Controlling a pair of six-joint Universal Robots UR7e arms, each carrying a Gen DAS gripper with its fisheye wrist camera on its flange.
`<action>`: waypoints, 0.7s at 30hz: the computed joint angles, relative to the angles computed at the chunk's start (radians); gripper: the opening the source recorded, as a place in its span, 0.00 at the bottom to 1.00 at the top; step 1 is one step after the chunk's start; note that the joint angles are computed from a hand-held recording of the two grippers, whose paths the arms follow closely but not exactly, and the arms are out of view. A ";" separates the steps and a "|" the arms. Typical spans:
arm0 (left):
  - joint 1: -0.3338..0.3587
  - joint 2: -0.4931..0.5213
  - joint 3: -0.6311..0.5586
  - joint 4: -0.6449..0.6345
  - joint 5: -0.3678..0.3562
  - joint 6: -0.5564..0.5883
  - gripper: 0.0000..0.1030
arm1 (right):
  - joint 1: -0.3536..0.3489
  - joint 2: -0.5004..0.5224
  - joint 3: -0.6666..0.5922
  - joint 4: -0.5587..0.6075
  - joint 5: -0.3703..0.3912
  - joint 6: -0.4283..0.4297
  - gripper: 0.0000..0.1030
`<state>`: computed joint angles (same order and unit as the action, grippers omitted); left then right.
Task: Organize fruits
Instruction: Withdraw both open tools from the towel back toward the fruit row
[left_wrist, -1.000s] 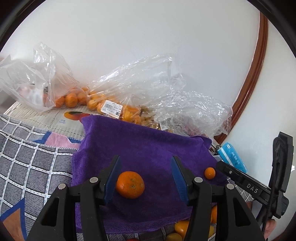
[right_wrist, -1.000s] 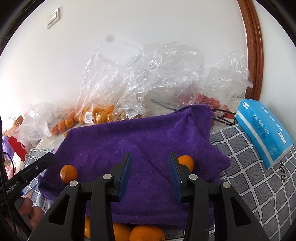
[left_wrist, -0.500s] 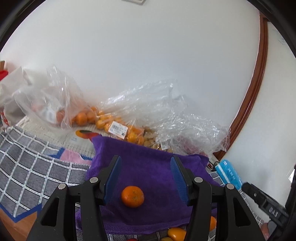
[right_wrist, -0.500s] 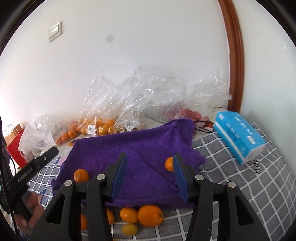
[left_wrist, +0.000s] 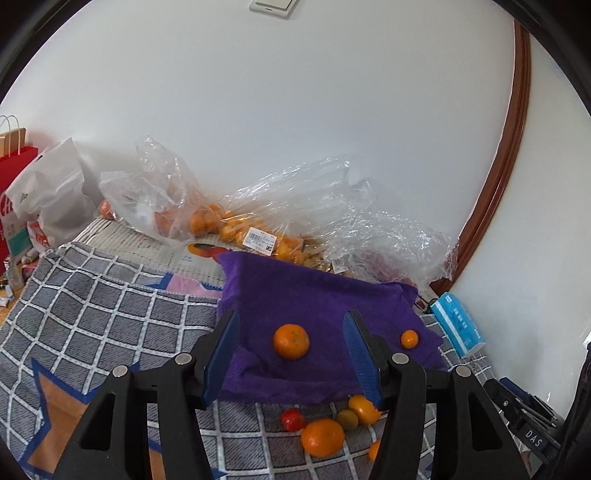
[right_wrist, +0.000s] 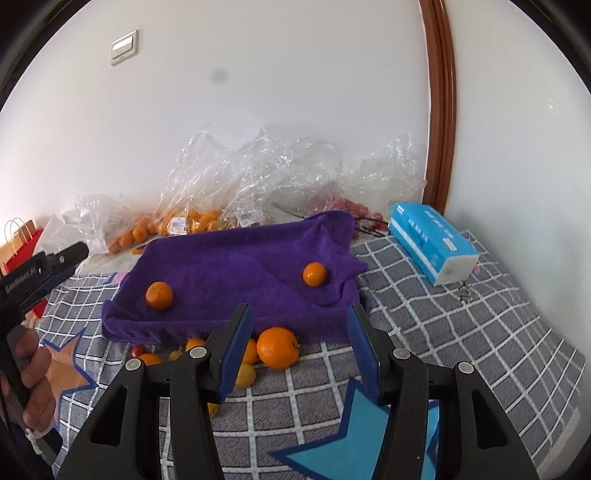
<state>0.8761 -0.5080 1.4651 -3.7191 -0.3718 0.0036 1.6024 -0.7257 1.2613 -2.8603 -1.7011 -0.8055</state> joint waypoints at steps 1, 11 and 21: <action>-0.006 -0.010 0.028 0.007 0.017 -0.012 0.54 | -0.002 -0.006 0.008 0.014 0.007 0.008 0.52; 0.008 -0.118 0.284 0.352 0.049 -0.475 0.54 | -0.014 -0.047 0.134 -0.035 0.035 -0.057 0.52; 0.036 -0.144 0.323 0.463 0.033 -0.645 0.55 | -0.030 -0.041 0.154 -0.050 0.020 -0.106 0.52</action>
